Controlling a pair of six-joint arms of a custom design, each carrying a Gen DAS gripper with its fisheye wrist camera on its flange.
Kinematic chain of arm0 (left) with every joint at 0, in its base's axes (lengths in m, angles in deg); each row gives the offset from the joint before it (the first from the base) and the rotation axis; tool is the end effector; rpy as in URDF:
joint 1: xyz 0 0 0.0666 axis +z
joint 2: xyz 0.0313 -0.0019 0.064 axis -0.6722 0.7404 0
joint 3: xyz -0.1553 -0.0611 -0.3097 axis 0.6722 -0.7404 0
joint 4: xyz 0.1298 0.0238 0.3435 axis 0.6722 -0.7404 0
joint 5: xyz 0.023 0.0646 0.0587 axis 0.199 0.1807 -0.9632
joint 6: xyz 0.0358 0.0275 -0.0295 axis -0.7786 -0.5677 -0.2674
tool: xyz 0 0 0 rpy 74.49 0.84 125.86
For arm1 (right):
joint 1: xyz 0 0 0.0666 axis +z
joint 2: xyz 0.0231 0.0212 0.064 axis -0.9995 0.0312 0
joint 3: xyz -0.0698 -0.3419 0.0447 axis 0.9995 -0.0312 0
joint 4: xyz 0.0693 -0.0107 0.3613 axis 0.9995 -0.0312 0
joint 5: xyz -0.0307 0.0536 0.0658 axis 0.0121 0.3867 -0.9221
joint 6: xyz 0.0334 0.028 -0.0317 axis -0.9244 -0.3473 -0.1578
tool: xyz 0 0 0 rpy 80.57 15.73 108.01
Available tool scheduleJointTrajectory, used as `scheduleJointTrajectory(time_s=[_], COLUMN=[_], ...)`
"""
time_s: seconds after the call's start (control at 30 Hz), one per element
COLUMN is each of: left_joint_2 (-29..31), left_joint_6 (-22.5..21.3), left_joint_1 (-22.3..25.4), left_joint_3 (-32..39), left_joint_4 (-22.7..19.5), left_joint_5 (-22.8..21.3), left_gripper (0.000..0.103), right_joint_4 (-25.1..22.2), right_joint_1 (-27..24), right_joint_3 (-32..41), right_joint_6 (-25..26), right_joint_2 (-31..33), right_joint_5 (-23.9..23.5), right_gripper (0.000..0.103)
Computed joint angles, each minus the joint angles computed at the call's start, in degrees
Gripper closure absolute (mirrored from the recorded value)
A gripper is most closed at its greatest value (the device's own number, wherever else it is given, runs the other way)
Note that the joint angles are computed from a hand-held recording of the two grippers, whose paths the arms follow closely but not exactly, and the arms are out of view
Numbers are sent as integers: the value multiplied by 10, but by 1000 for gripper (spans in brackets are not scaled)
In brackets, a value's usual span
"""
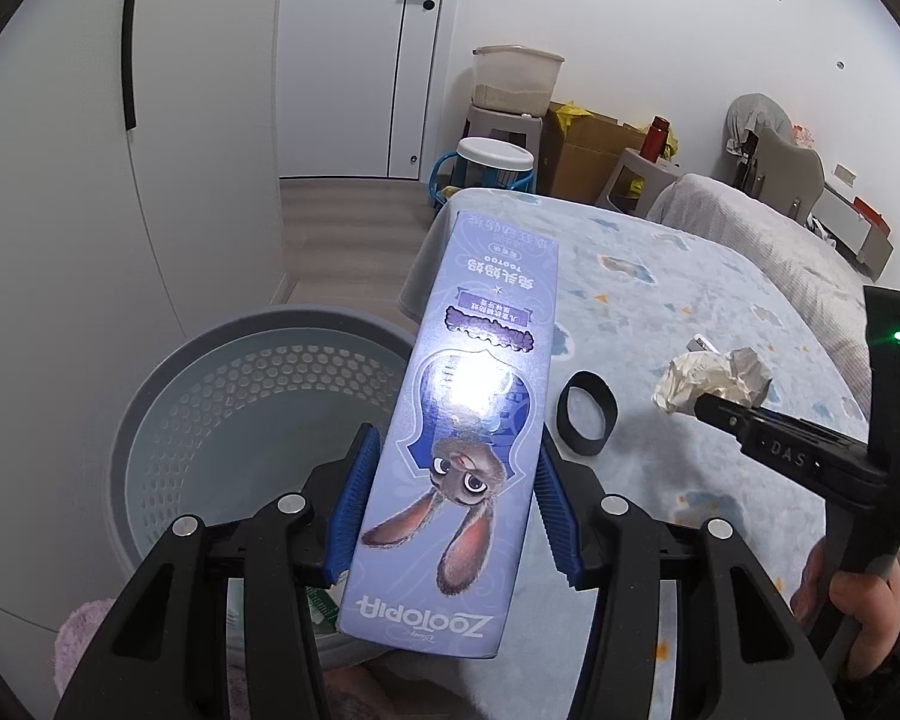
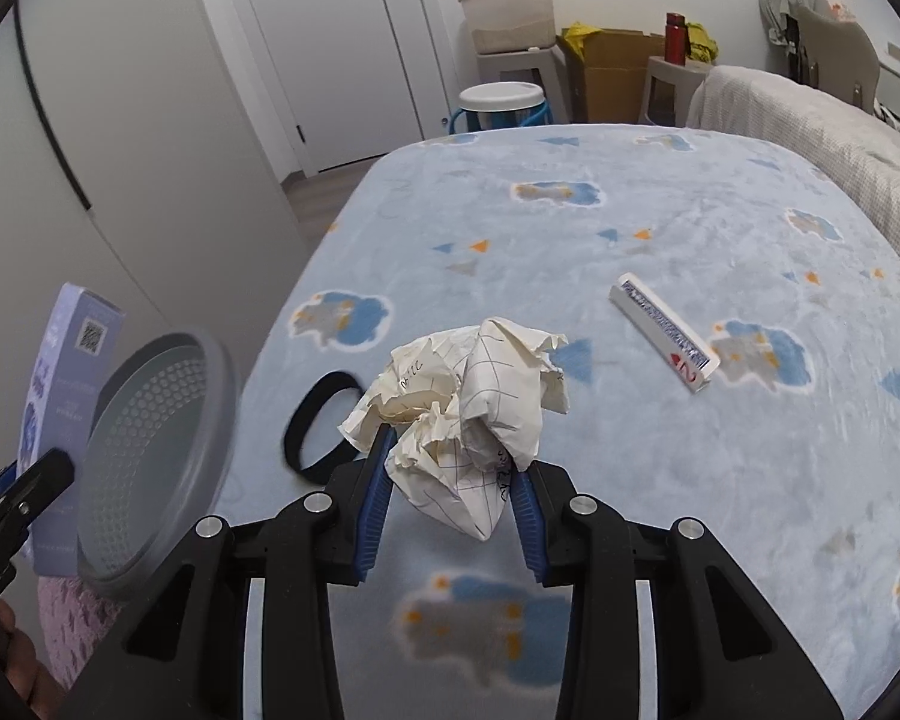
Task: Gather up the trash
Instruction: 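Carry box and tissue over the wastebasket and open both grippers to drop them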
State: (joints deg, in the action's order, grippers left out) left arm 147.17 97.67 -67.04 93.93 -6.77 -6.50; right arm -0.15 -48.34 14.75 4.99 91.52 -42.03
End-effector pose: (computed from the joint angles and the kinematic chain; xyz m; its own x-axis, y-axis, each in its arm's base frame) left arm 0.3680 -0.1703 0.5143 -0.6983 0.1278 -0.7043 0.2940 0.9483 -0.1193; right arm 0.3839 0.3012 0.4778 -0.7161 0.2886 -0.6356 0.1935 0.9569 0.2165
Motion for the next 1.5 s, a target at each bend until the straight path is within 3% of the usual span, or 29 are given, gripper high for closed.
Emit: scheduleJointTrajectory(time_s=[0.43, 0.9, 1.33, 1.4, 1.47, 1.5], left_joint_2=[-29, -3, 27, 28, 27, 25], left_joint_6=[-32, -60, -73, -73, -74, -75], left_joint_1=[74, 147, 174, 175, 177, 176], left_joint_3=[-28, -17, 3, 4, 3, 2], left_joint_4=[-11, -28, -40, -40, -39, -37], left_joint_5=[11, 28, 44, 43, 44, 43], left_gripper=[54, 54, 54, 54, 51, 42], right_joint_4=[10, -41, -95, -98, -89, -82], right_joint_1=[56, 72, 68, 68, 67, 67], right_joint_3=[119, 324, 464, 473, 467, 460], right_joint_6=[29, 70, 85, 84, 87, 87], right_joint_2=[83, 227, 319, 325, 322, 318], right_joint_5=[-22, -77, -105, -107, -108, -109], right_gripper=[67, 66, 64, 62, 54, 49])
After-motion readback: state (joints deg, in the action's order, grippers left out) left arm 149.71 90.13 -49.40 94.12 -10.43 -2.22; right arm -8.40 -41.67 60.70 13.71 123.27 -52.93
